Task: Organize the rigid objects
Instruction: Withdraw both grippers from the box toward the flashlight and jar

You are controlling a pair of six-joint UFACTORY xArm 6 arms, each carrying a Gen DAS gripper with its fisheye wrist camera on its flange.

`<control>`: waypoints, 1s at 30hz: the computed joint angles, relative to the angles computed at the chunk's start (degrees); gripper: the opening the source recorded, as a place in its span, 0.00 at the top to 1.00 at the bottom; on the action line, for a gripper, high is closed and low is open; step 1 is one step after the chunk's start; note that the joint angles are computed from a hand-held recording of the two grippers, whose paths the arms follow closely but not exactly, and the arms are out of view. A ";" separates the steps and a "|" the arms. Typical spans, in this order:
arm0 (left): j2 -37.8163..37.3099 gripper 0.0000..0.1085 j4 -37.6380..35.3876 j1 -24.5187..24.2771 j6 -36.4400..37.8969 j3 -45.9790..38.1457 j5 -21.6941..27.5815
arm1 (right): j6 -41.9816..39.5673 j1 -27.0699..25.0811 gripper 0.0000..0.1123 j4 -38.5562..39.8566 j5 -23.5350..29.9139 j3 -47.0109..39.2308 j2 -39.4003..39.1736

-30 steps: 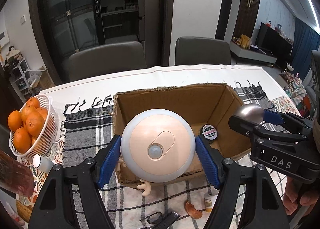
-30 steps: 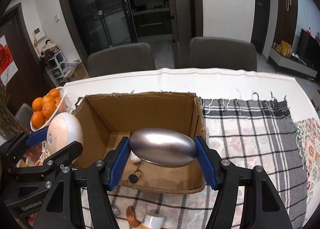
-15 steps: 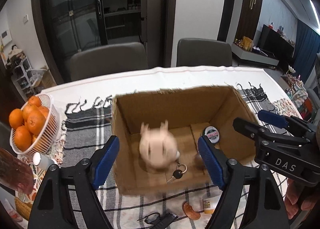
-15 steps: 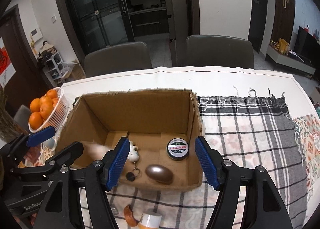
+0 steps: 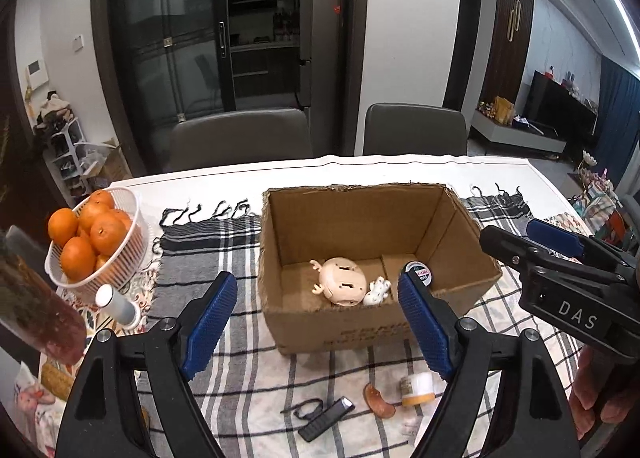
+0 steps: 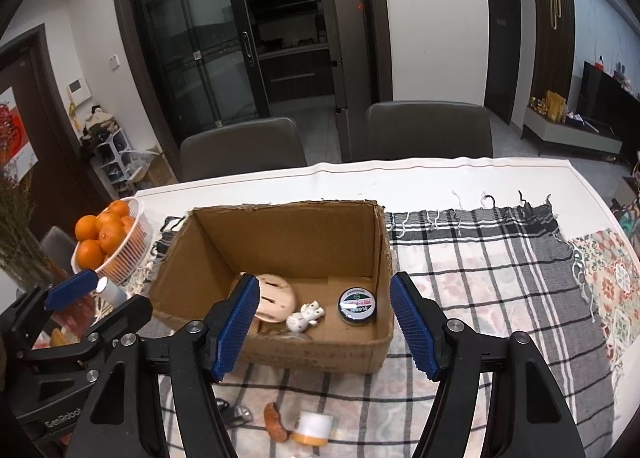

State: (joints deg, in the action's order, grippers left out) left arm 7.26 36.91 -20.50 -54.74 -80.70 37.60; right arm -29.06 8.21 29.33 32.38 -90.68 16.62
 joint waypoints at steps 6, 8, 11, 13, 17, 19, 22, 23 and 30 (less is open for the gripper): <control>-3.82 0.21 2.18 -1.12 -4.70 4.78 0.82 | -2.82 0.26 0.39 2.64 -1.45 5.40 -3.87; -4.61 0.20 1.98 -1.34 -5.26 6.08 0.54 | -3.55 0.33 0.39 3.29 -1.69 7.13 -4.97; -5.46 0.19 1.29 -1.69 -6.03 8.03 0.40 | -4.50 0.30 0.39 3.75 -1.85 9.67 -6.43; -6.04 0.19 0.76 -1.79 -6.52 9.28 0.12 | -4.72 0.31 0.39 3.85 -1.80 10.98 -7.07; -6.48 0.19 0.04 -2.25 -7.85 11.18 0.28 | -4.50 0.06 0.39 3.89 -1.20 12.78 -7.44; -6.47 0.19 -0.85 -2.39 -8.07 11.89 0.40 | -3.95 -0.17 0.39 3.55 -0.61 13.09 -7.21; -5.98 0.19 -3.05 -2.43 -7.21 12.82 -0.01 | -2.50 -0.69 0.39 2.61 0.97 13.32 -6.39; -5.83 0.19 -3.37 -2.43 -7.14 13.07 0.00 | -2.31 -0.85 0.39 2.52 1.70 13.26 -6.12; -4.39 0.19 -7.69 -2.61 -6.26 13.56 0.63 | 0.30 -1.68 0.39 1.08 5.18 13.53 -4.23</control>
State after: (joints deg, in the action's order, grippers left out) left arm 2.87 29.22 -23.11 -61.00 -67.14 38.22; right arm -28.75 6.53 30.41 37.56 -77.14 12.39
